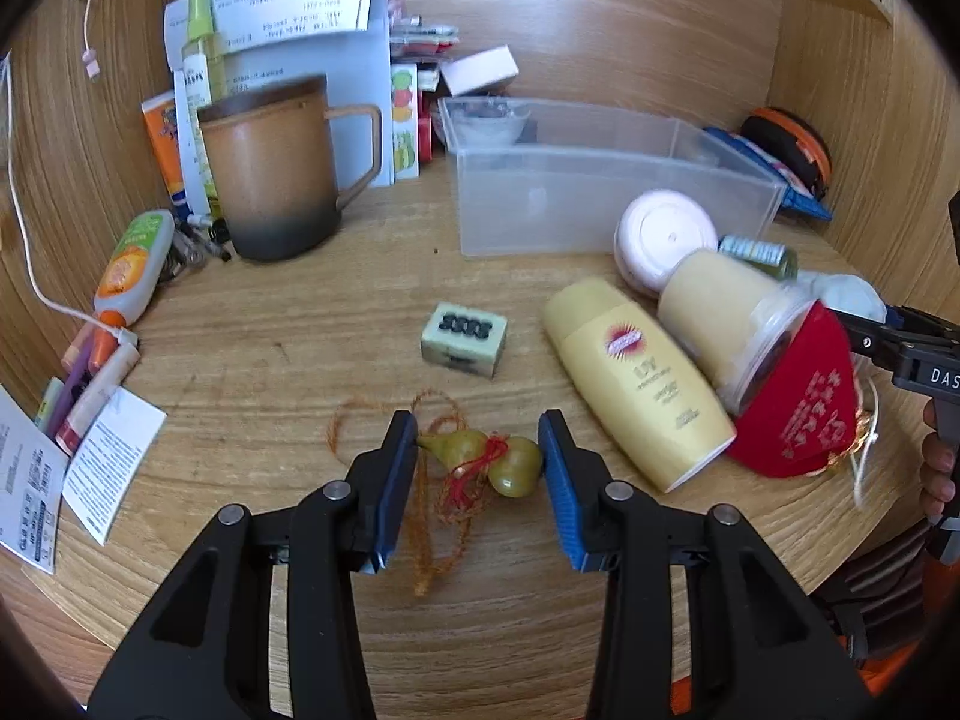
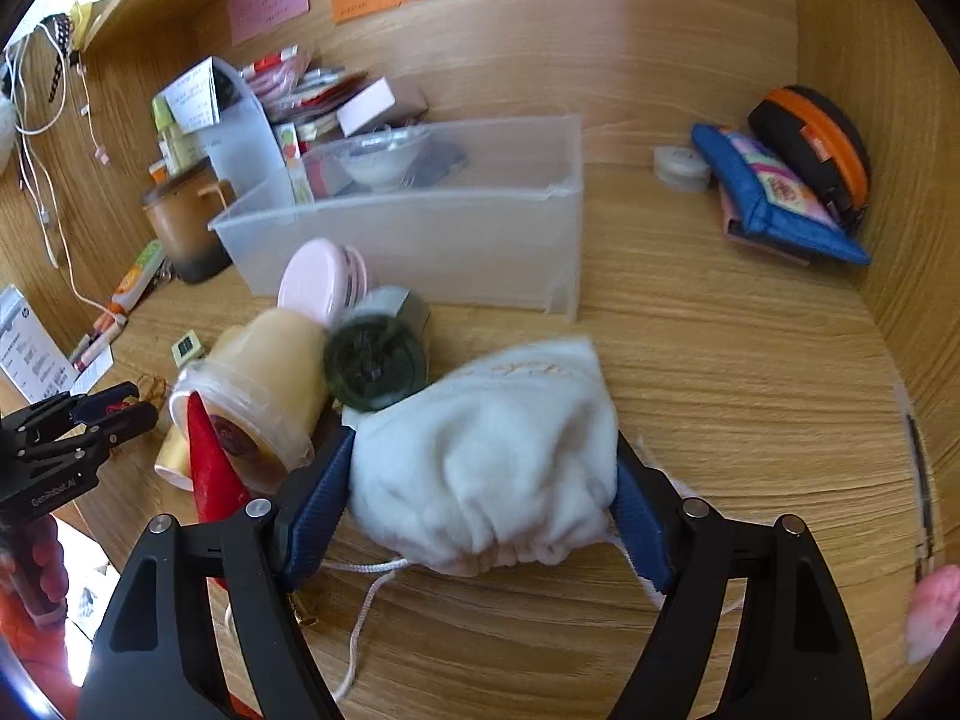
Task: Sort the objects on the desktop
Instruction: 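Grasp the gourd on orange string with left tool while right tool grasps white drawstring pouch, then lift and carry the gourd and white pouch with both tools toward the clear bin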
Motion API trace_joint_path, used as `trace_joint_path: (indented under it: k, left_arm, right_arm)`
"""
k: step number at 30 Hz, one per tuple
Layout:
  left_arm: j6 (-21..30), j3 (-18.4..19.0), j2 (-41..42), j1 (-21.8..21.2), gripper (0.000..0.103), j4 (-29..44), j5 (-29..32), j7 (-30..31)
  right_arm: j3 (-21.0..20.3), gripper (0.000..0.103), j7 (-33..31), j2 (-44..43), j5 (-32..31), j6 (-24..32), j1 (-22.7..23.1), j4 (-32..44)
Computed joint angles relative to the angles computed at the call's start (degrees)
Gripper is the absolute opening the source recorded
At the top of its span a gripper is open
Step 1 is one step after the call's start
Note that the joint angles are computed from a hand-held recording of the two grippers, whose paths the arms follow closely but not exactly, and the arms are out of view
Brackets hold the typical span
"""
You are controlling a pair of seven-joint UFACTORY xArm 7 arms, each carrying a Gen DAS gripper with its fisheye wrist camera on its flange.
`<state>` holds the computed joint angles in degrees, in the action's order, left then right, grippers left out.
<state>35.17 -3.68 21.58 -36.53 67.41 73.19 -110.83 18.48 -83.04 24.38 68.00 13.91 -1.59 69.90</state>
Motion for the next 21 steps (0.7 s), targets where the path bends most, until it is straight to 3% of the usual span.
trace_joint_path:
  k: [7,21]
  left_arm:
    - [1.65,-0.28,-1.97,-0.26,0.041,-0.08,3.57,-2.79]
    - [3.07,-2.55,-5.29,1.73,0.041,0.12,10.40,-6.38]
  right_arm:
    - [0.03,0.077,-4.77,-2.13,5.80,-0.28,-0.70,-0.53]
    - [-6.46,0.076,-17.07,-7.82,19.43,0.79,4.57,-1.84]
